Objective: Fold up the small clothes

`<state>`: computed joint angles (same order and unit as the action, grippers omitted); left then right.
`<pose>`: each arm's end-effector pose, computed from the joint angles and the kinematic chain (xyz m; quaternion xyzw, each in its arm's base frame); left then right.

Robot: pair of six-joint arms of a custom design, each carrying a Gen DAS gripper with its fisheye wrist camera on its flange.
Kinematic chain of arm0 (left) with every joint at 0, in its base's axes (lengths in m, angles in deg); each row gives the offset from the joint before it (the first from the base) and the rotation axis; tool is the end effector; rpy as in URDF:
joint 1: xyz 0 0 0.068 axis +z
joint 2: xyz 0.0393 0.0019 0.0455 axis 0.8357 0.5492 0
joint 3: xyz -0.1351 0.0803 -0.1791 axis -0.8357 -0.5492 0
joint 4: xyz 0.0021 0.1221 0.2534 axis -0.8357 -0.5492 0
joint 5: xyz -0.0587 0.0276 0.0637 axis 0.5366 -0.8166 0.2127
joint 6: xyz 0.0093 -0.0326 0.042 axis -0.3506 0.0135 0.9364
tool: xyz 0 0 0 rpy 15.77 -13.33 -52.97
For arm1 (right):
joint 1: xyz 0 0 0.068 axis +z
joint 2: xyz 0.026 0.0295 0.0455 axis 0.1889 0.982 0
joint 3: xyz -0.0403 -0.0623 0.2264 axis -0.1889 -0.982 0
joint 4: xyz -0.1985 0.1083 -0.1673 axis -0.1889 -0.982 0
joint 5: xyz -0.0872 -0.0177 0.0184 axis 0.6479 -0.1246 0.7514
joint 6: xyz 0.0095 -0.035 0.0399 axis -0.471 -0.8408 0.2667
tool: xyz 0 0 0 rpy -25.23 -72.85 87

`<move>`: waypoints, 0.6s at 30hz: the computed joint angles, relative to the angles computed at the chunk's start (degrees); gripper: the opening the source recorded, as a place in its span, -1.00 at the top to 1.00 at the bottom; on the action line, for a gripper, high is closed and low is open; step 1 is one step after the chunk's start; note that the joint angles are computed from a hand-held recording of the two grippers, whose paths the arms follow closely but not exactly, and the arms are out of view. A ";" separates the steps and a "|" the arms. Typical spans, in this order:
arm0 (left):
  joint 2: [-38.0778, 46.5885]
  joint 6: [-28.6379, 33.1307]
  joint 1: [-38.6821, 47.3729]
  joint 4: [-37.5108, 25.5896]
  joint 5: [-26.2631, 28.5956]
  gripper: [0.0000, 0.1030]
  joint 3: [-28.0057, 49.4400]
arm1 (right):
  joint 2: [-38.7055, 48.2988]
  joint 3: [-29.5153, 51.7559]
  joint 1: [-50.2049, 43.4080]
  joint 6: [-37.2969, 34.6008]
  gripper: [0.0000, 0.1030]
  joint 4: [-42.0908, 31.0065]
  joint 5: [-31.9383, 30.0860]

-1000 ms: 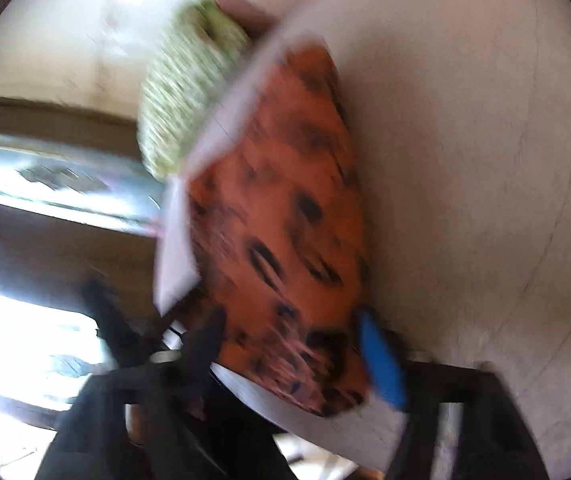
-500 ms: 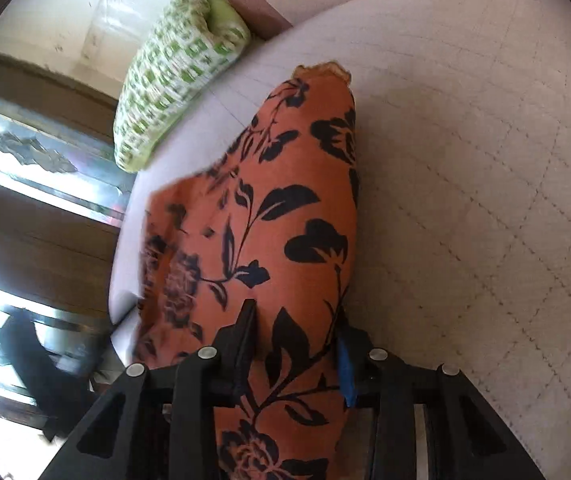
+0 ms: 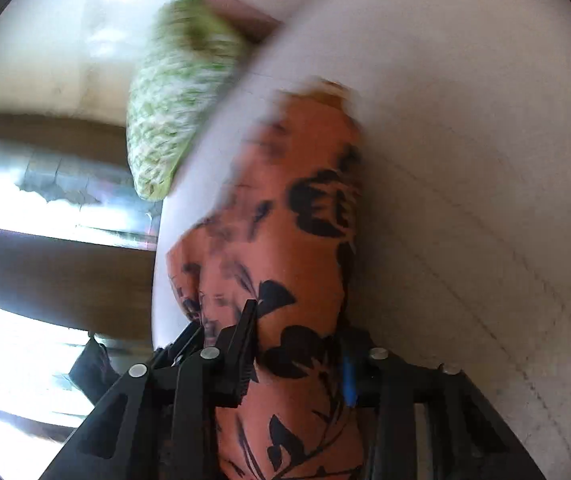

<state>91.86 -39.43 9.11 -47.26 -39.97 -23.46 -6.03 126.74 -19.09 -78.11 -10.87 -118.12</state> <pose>0.1255 -0.1164 0.1507 0.0467 0.9468 -0.0203 0.3176 0.2063 -0.0865 0.1966 0.0213 0.8964 0.4123 0.1612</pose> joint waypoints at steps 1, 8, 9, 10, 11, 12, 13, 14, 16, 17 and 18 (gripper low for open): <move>-0.84 0.17 0.10 0.04 0.09 0.46 -0.48 | -2.56 -0.24 0.13 -0.20 0.38 -0.37 -0.62; -2.27 0.32 1.36 1.34 1.53 0.46 -1.64 | 2.78 -1.64 -1.63 7.16 -0.47 4.34 1.90; -1.97 0.32 1.26 1.47 1.43 0.46 -1.54 | 1.21 -1.45 -2.18 8.23 -0.55 5.22 0.55; -1.87 1.01 1.81 1.69 1.66 0.46 -1.52 | 0.56 -1.36 -2.13 10.41 -0.64 7.01 0.10; -2.23 1.44 2.18 1.78 1.85 0.46 -1.77 | 0.49 -1.17 -1.74 14.59 -0.66 10.13 -0.29; -2.80 1.69 2.71 1.97 2.32 0.46 -2.14 | 2.26 -0.30 -1.45 17.73 -0.66 12.55 -0.48; -3.32 1.99 3.36 2.15 2.95 0.46 -2.44 | 4.73 0.24 -0.08 21.06 -0.65 15.43 -0.49; -3.56 2.54 4.14 2.30 3.64 0.46 -2.50 | 9.14 2.00 1.40 20.37 -0.20 14.21 -1.04; -6.42 3.94 6.93 2.19 6.93 0.46 -3.38 | 9.37 2.91 5.32 21.85 0.46 16.29 1.98; -8.61 4.85 8.53 1.56 8.79 0.46 -4.00 | 5.16 1.82 6.93 22.21 0.46 17.49 4.56; -11.39 5.81 10.88 0.49 11.58 0.46 -4.35 | 1.93 0.91 7.89 23.00 0.46 18.19 6.23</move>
